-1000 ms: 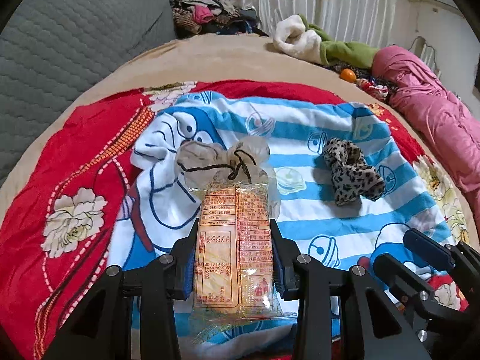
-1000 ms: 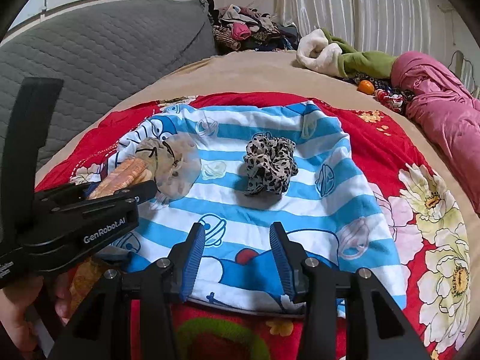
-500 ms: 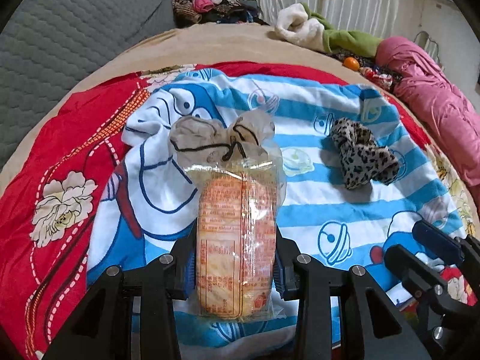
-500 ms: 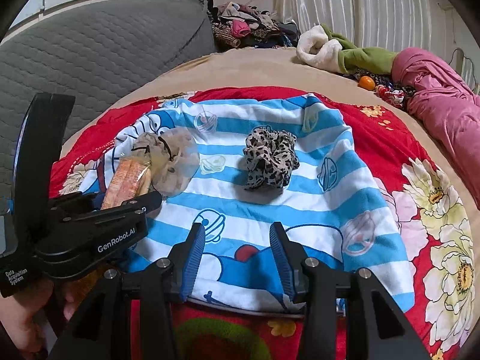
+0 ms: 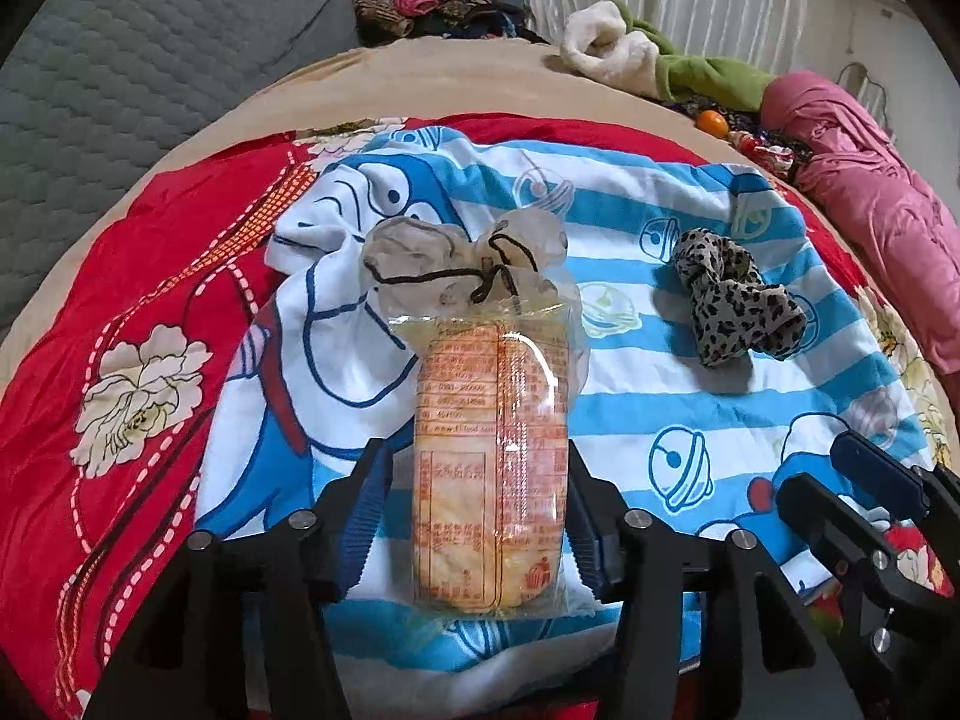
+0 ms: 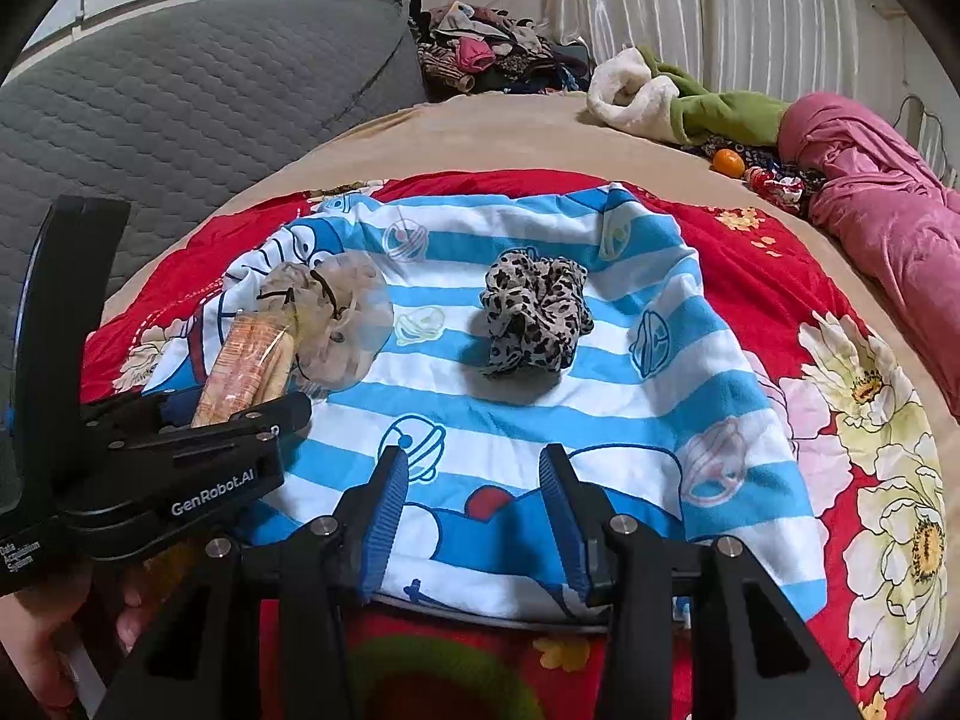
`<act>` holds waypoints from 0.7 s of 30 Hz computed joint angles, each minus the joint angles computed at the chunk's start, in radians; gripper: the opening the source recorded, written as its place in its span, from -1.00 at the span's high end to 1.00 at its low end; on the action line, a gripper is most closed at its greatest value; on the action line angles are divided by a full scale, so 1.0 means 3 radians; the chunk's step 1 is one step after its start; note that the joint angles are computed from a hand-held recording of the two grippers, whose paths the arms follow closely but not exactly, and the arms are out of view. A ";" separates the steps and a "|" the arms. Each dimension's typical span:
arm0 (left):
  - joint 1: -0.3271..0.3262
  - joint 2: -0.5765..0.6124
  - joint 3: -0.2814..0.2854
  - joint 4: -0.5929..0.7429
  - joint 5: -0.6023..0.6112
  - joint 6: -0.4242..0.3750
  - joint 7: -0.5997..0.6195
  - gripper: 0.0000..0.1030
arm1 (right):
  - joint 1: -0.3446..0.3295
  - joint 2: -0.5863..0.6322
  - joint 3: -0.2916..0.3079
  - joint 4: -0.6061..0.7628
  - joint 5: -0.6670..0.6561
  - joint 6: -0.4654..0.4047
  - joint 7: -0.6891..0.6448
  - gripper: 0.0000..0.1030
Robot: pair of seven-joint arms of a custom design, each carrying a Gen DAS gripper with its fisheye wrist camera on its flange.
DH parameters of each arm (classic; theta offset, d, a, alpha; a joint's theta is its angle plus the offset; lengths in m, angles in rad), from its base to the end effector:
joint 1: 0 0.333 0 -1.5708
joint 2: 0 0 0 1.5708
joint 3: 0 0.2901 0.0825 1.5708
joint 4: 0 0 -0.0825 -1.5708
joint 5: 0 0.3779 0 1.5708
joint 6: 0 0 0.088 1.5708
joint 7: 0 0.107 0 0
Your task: Organize objects
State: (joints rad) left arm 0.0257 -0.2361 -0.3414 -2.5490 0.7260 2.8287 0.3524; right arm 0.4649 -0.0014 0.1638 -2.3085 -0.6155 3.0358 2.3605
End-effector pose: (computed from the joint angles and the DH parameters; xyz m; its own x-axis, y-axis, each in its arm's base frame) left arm 0.4349 -0.1765 0.3717 0.2280 -0.9721 0.0543 -0.7739 -0.2148 -0.5958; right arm 0.4149 0.3561 0.3990 0.4405 -0.8946 -0.0754 -0.6809 -0.2782 -0.6775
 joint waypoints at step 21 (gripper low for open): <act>-0.0026 -0.0538 -0.0106 -0.0359 -0.0819 -0.0014 0.0544 -0.49 | -0.0039 -0.0173 0.0056 -0.0056 -0.0151 -0.0131 0.0211 -0.42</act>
